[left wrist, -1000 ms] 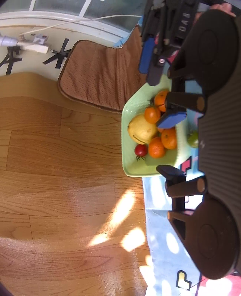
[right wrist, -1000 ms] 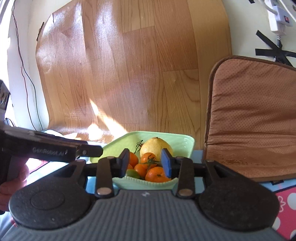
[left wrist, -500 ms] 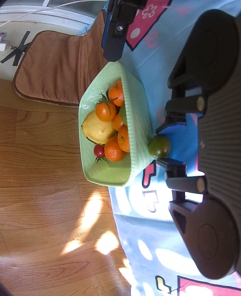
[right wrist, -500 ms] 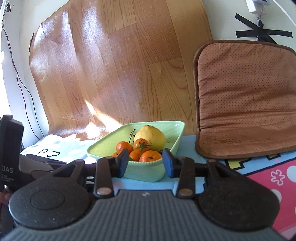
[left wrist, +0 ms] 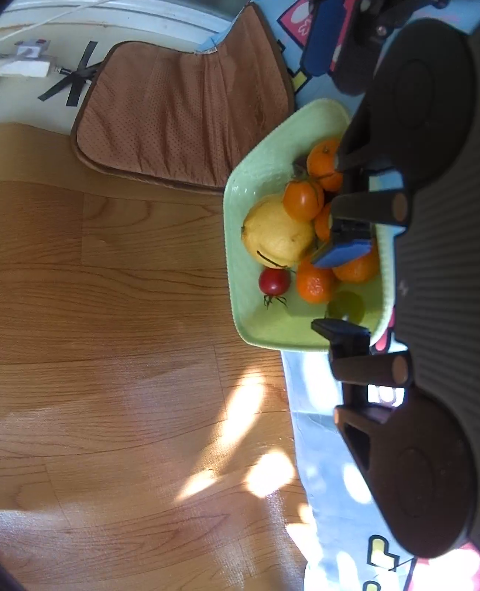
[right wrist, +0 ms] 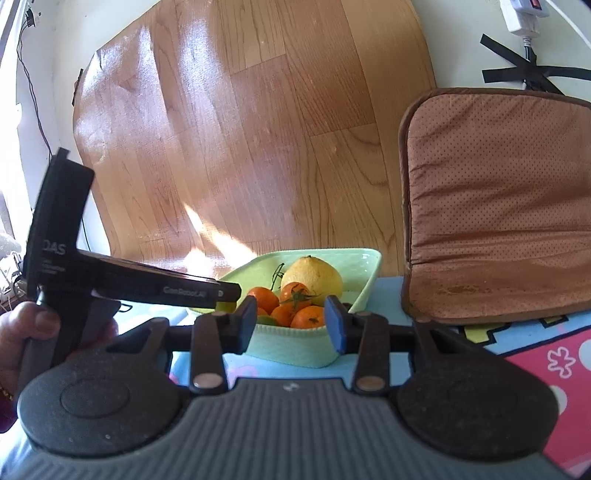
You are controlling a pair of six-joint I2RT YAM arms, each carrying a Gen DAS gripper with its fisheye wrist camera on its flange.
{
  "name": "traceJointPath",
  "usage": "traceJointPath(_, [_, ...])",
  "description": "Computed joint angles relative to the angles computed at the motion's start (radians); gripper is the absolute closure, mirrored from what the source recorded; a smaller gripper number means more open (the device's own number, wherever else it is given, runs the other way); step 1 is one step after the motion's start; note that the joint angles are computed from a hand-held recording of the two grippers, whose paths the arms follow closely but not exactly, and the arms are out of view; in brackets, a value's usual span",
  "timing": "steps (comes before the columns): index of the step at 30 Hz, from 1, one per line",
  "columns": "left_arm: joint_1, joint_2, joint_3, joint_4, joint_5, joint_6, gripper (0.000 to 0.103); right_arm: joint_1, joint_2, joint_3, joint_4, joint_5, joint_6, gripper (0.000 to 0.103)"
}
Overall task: Organize fruits
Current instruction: 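Lower the green tomatoes into the bowl and open both tools, then grasp a red tomato with the left tool while the right tool grasps a dark cherry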
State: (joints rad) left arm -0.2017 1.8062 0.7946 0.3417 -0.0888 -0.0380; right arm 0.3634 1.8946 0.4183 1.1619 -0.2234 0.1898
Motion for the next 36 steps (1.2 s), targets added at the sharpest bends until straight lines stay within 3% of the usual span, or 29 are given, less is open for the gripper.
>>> traceJointPath(3, [0.021, -0.084, -0.096, 0.051, 0.024, -0.008, 0.06, -0.001, -0.003, -0.008, 0.014, -0.022, -0.011, 0.059])
traceJointPath(7, [0.042, -0.244, -0.256, 0.069, 0.05, -0.003, 0.059, -0.014, -0.032, -0.003, -0.044, -0.123, -0.02, 0.059])
traceJointPath(12, [0.042, -0.392, -0.419, 0.06, 0.128, 0.05, 0.06, -0.017, -0.143, 0.024, -0.343, -0.286, -0.151, 0.059])
traceJointPath(17, [0.009, -0.451, -0.484, 0.072, 0.187, 0.142, 0.06, 0.02, -0.147, 0.001, -0.461, -0.241, -0.223, 0.059])
traceJointPath(20, [-0.012, -0.436, -0.48, 0.074, 0.191, 0.159, 0.06, 0.07, -0.126, 0.008, -0.464, -0.196, -0.245, 0.061])
traceJointPath(21, [-0.016, -0.433, -0.484, 0.078, 0.193, 0.159, 0.06, 0.09, -0.128, 0.008, -0.469, -0.16, -0.256, 0.072])
traceJointPath(24, [-0.044, -0.401, -0.486, 0.099, 0.177, 0.181, 0.06, 0.109, -0.165, -0.017, -0.486, -0.111, -0.273, 0.072])
traceJointPath(27, [-0.126, -0.34, -0.491, 0.156, 0.085, 0.231, 0.06, 0.081, -0.214, -0.093, -0.446, -0.08, -0.267, 0.072])
traceJointPath(30, [-0.22, -0.271, -0.489, 0.226, -0.02, 0.294, 0.06, 0.016, -0.255, -0.196, -0.364, -0.109, -0.237, 0.072])
traceJointPath(36, [-0.251, -0.204, -0.472, 0.236, -0.058, 0.283, 0.066, -0.051, -0.275, -0.27, -0.29, -0.154, -0.165, 0.072])
